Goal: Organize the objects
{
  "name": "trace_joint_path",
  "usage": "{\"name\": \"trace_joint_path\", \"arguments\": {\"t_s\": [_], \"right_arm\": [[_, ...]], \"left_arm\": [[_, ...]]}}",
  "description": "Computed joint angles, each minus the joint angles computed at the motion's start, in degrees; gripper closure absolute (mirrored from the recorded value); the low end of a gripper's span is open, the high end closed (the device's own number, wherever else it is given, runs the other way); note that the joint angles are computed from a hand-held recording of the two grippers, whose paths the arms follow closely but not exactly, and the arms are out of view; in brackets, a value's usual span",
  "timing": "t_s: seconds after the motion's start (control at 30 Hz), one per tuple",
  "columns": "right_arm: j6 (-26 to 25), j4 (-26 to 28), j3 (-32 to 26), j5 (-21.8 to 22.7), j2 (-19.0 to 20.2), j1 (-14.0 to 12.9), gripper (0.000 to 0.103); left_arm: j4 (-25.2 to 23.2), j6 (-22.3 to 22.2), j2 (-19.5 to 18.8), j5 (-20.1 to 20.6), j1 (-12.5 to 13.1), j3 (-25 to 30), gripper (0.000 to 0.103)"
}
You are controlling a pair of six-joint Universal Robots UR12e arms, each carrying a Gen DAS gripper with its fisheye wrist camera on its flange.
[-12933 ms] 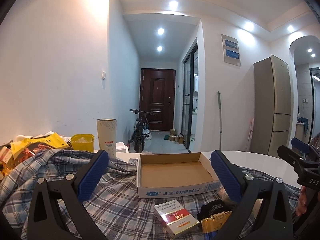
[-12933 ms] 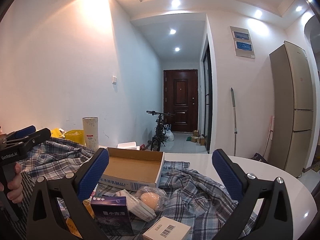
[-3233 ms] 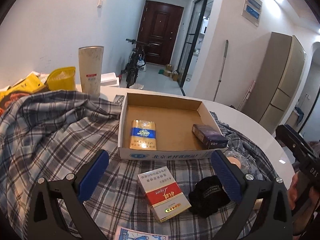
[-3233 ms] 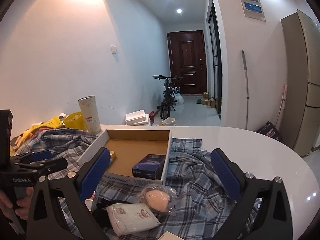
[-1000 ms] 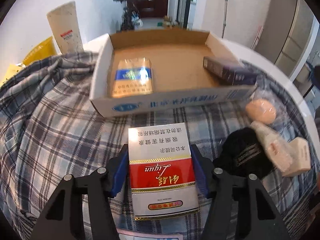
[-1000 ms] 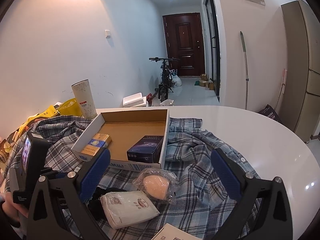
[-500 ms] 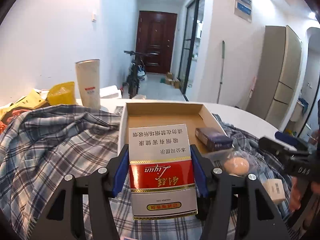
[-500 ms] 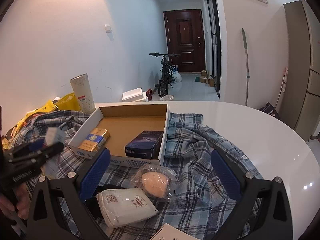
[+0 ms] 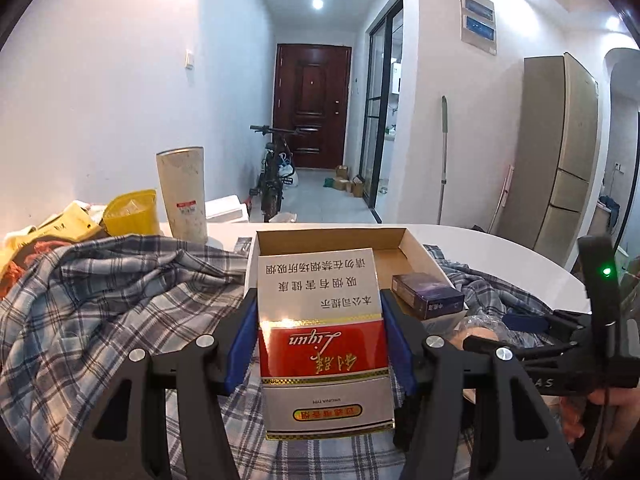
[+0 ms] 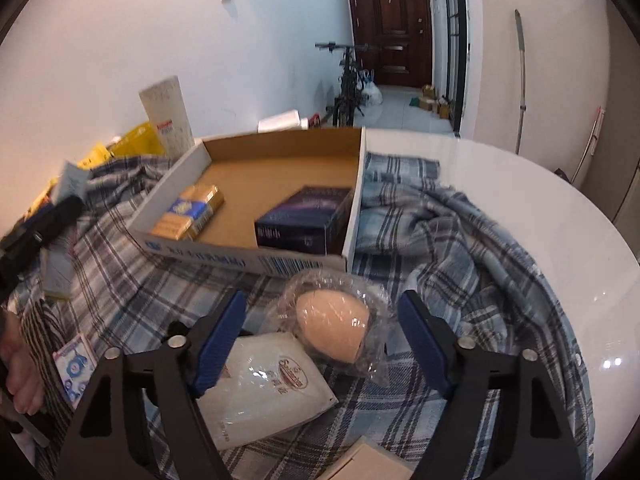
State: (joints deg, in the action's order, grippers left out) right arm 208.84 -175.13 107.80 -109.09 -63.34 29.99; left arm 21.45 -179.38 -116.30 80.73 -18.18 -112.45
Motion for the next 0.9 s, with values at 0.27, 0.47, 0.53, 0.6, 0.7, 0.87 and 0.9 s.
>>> {"name": "trace_joint_path", "arguments": {"t_s": [0.27, 0.47, 0.53, 0.6, 0.7, 0.87, 0.9], "right_arm": [[-0.4, 2.16, -0.58, -0.18, 0.18, 0.15, 0.051], [-0.94, 0.01, 0.02, -0.4, -0.28, 0.43, 0.065], [-1.3, -1.91, 0.38, -1.47, -0.55, 0.89, 0.067], [-1.66, -4.5, 0.95, -1.35, -0.92, 1.13, 0.089], [-2.49, -8.17, 1.46, -1.57, -1.1, 1.52, 0.089], [-2.44, -8.07, 1.44, -2.86, -1.18, 1.63, 0.089], [-2.44, -7.63, 1.36, -2.38, -1.17, 1.5, 0.089]], "left_arm": [[-1.15, -0.45, 0.21, -0.92, 0.24, 0.0, 0.044], [0.08, -1.49, 0.55, -0.84, 0.48, -0.38, 0.044], [0.2, -1.82, 0.64, -0.98, 0.6, -0.43, 0.044], [0.95, -1.72, 0.54, 0.02, 0.47, -0.39, 0.044], [2.22, -1.48, 0.13, 2.39, 0.12, -0.23, 0.044], [1.76, -1.8, 0.28, 1.81, 0.27, -0.27, 0.044], [1.83, -1.64, 0.25, 1.96, 0.22, -0.28, 0.044]]}}
